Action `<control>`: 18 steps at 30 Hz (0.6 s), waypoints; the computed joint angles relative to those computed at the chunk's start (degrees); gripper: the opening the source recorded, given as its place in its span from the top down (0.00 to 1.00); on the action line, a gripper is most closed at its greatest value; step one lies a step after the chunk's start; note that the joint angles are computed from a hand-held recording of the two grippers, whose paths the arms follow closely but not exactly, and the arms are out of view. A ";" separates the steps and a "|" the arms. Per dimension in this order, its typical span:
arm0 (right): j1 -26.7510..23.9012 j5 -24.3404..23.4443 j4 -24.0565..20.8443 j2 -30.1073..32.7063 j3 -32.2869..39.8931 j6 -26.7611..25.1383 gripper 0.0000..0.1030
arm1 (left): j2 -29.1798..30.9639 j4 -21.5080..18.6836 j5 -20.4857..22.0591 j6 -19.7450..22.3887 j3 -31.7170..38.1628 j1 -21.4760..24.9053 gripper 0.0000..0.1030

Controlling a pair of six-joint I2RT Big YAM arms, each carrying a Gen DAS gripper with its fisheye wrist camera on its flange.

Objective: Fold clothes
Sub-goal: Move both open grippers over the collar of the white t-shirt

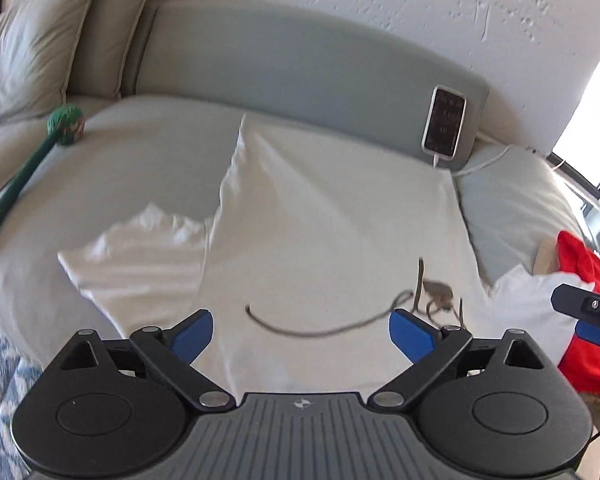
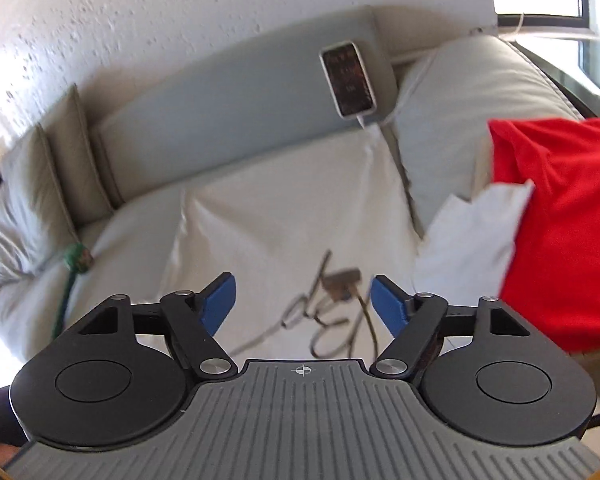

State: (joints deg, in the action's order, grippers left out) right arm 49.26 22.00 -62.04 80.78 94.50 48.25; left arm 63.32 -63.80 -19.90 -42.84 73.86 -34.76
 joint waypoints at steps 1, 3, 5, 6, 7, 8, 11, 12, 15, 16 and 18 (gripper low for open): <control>1.11 1.02 -1.11 -0.43 -1.13 0.93 0.26 | 0.03 -0.75 1.53 -1.21 -0.11 -0.28 0.07; 3.19 3.38 -2.39 -1.87 -3.52 3.42 0.24 | 0.35 -2.44 3.10 -4.28 0.36 -0.68 0.07; 4.55 3.98 -3.82 -2.76 -5.05 6.20 0.21 | 1.03 -4.75 3.21 -6.49 1.31 -1.11 0.07; 4.86 3.40 -4.22 -3.03 -5.55 7.03 0.21 | 1.24 -5.44 2.84 -6.87 1.54 -1.37 0.07; 4.95 2.35 -4.57 -3.19 -5.83 7.32 0.20 | 1.38 -5.68 2.19 -6.75 1.68 -1.72 0.07; 5.03 1.32 -4.85 -3.35 -6.12 7.56 0.20 | 1.21 -5.17 1.79 -6.02 1.48 -2.05 0.07; 5.44 0.43 -4.61 -3.71 -7.04 7.49 0.20 | 0.05 -3.00 1.58 -4.65 0.45 -3.22 0.07; 5.87 0.91 -4.75 -3.82 -7.21 7.65 0.20 | 0.09 -3.10 1.66 -4.72 0.61 -3.38 0.07; 6.36 1.56 -4.78 -3.77 -7.33 7.32 0.20 | 1.06 -4.92 0.04 -6.33 1.11 -4.48 0.07; 6.27 1.45 -4.67 -3.70 -7.38 7.19 0.19 | 1.45 -5.64 -0.61 -6.97 1.27 -4.88 0.07; 6.38 1.35 -5.03 -3.40 -7.33 7.40 0.18 | 2.12 -6.93 -1.91 -8.24 1.34 -5.61 0.07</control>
